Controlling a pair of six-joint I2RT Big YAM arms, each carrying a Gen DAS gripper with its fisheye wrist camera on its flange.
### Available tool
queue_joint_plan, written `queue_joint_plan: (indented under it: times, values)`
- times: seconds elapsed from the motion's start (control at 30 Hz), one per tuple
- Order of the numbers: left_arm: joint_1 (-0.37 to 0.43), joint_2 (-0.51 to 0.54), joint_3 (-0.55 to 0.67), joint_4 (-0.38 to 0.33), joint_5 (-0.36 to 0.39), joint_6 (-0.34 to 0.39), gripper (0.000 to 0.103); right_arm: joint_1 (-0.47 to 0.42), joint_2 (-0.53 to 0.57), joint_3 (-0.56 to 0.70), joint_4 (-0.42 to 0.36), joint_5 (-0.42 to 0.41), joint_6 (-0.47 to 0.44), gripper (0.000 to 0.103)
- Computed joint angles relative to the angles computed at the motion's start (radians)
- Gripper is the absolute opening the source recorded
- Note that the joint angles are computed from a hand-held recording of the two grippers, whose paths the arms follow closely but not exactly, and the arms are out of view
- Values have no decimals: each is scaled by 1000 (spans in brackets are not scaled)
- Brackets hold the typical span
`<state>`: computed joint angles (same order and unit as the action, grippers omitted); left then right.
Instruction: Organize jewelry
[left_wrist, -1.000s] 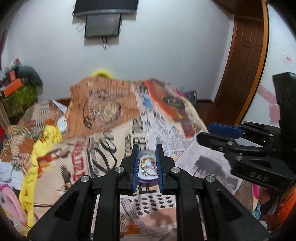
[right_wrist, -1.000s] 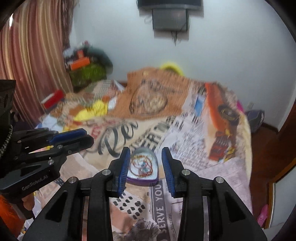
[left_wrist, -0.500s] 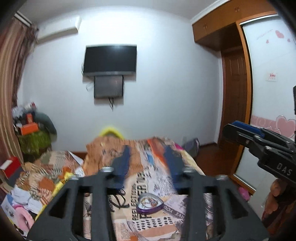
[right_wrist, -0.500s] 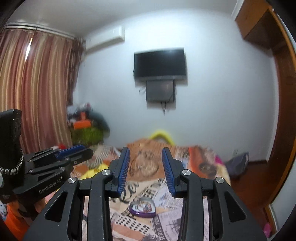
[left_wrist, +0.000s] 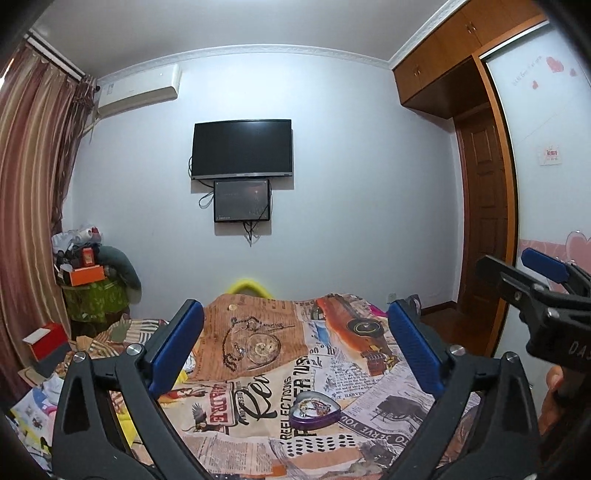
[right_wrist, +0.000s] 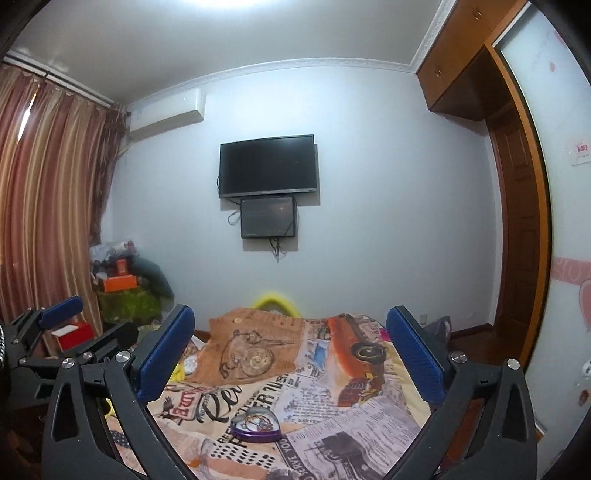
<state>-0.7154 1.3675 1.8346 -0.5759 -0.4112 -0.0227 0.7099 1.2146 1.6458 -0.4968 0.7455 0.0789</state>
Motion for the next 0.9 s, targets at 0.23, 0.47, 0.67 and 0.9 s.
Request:
queue_joint_plan:
  times: [0.23,0.47,0.67,0.9]
  values:
    - [4,-5,-4,-27,7,-42,100,9,-27,-21,-27,-4,5,103]
    - [8,2,-5,-43,6,-59,100,11,-31,-19,-49,-4,6,103]
    - [10,8,-2,-57,9,-68,100,13,-22,-7,-80,-1,14,103]
    - [13,13,10,-78,19,-78,100,15,-14,10,-113,-3,26,103]
